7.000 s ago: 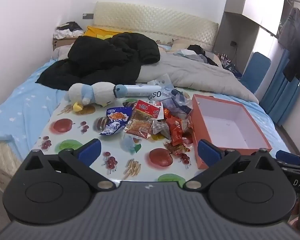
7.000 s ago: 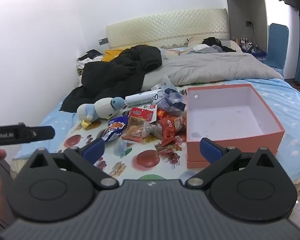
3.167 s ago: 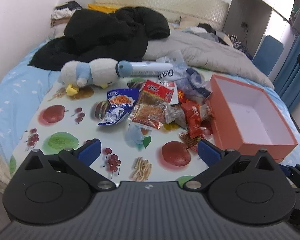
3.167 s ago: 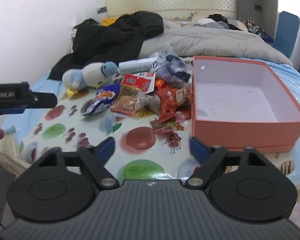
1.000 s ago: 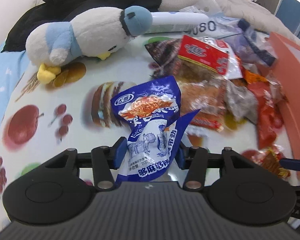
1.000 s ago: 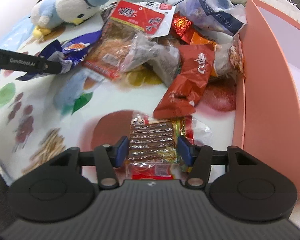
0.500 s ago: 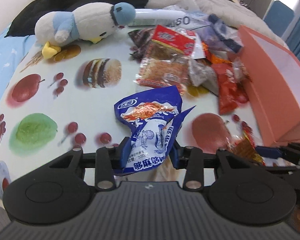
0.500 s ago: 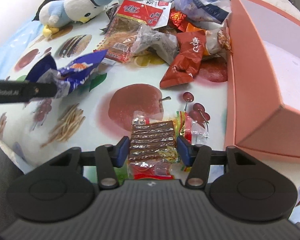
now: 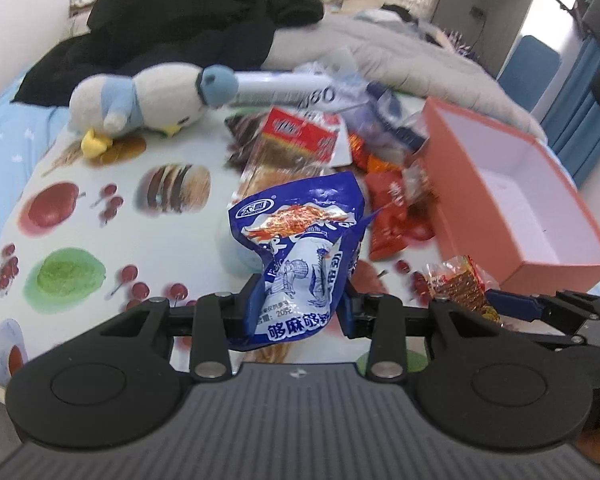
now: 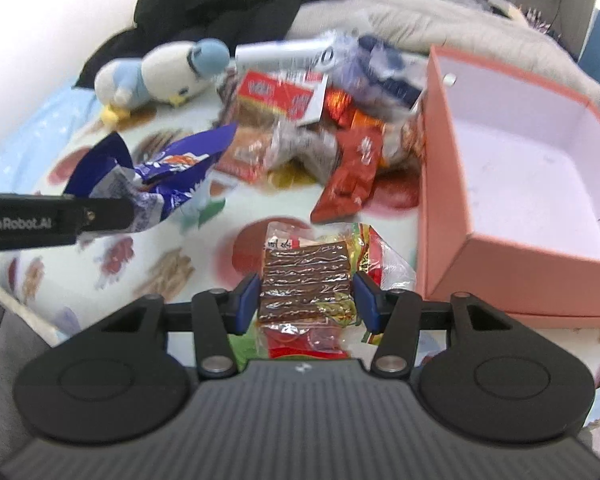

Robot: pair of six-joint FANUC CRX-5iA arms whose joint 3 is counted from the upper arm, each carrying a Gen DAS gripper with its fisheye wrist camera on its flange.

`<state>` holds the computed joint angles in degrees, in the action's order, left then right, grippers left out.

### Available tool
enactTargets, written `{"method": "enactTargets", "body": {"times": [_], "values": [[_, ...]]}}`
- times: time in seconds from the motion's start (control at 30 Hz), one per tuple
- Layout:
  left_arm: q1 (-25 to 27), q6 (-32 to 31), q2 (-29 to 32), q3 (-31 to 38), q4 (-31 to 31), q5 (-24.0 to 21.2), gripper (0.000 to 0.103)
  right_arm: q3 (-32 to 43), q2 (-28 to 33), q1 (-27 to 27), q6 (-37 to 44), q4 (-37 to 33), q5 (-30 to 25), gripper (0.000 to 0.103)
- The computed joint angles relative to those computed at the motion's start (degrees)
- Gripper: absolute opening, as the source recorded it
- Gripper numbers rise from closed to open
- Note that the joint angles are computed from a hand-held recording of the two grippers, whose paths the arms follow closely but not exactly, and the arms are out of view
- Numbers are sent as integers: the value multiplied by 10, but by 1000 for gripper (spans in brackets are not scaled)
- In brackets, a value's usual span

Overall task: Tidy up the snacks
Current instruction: 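Lift both held packets and carry them over the pink box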

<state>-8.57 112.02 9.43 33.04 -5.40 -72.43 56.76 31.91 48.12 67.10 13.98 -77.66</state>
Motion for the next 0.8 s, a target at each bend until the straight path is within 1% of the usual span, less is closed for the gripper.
{"method": "enactTargets", "body": {"times": [0.2,0.43,0.53,0.67,0.8], "values": [[-20,19,-22,13,-22,2,43,-51,-48,10,-32,35,44,54],[-46,35,-43,25,-38,7,43,-128,-113,25,-80,79,95,54],[-62,36,-44,35,-44,8,43,-155,-136,29,-99,96,110,54],[-80,34,-48,33,-38,26,43,-189,-163,32,-122,117,125,54],[-96,30,-41,44,-33,31,43,-220,-187,33,-144,141,133,54]]}}
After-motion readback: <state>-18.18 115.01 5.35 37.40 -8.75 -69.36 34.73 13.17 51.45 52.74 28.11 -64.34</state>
